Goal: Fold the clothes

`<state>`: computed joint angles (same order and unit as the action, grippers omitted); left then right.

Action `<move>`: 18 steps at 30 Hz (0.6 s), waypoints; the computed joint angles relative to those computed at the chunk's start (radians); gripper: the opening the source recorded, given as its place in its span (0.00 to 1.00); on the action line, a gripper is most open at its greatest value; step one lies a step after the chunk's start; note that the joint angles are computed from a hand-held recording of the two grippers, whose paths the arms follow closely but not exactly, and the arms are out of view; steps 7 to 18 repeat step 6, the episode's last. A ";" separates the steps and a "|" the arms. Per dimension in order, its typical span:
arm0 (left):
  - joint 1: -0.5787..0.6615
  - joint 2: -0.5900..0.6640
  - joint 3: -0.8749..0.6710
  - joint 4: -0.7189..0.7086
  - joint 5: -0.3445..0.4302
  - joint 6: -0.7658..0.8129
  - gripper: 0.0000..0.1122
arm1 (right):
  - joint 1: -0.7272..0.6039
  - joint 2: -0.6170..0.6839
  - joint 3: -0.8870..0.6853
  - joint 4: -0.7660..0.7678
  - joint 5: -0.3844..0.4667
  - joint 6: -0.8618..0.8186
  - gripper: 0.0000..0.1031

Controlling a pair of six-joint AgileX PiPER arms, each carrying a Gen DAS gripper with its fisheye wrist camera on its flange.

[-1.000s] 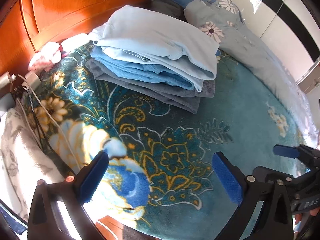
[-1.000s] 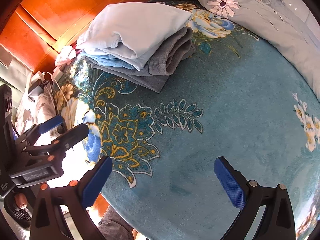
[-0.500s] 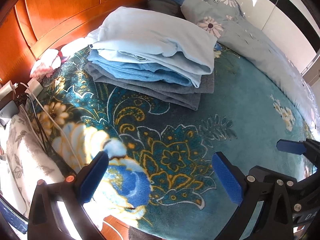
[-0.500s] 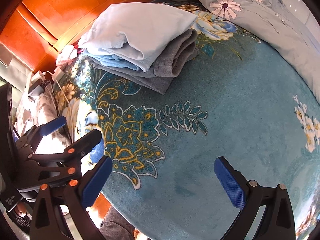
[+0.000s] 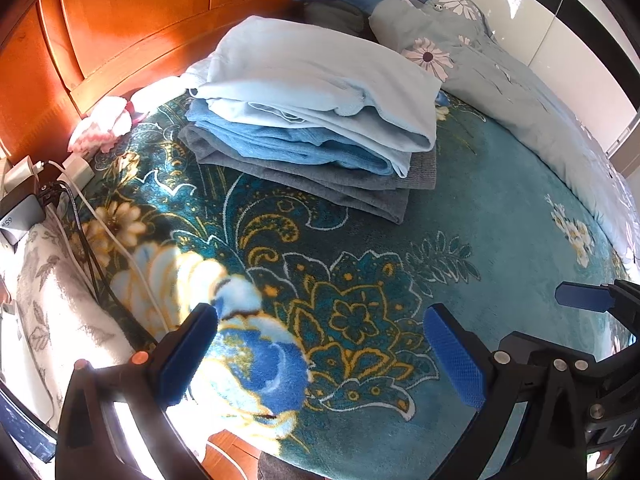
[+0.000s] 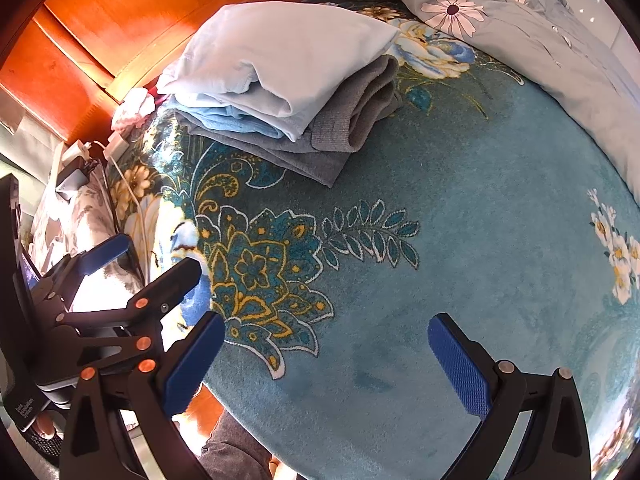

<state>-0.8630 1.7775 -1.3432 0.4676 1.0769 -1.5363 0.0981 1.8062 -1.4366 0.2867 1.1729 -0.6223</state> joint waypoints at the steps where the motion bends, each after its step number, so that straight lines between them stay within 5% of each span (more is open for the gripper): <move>1: -0.003 0.008 -0.010 0.005 0.015 0.002 0.92 | 0.000 0.001 0.000 -0.002 0.000 0.001 1.00; 18: 0.003 0.018 -0.022 -0.001 0.020 0.029 0.92 | 0.000 0.004 0.001 -0.010 -0.002 0.005 1.00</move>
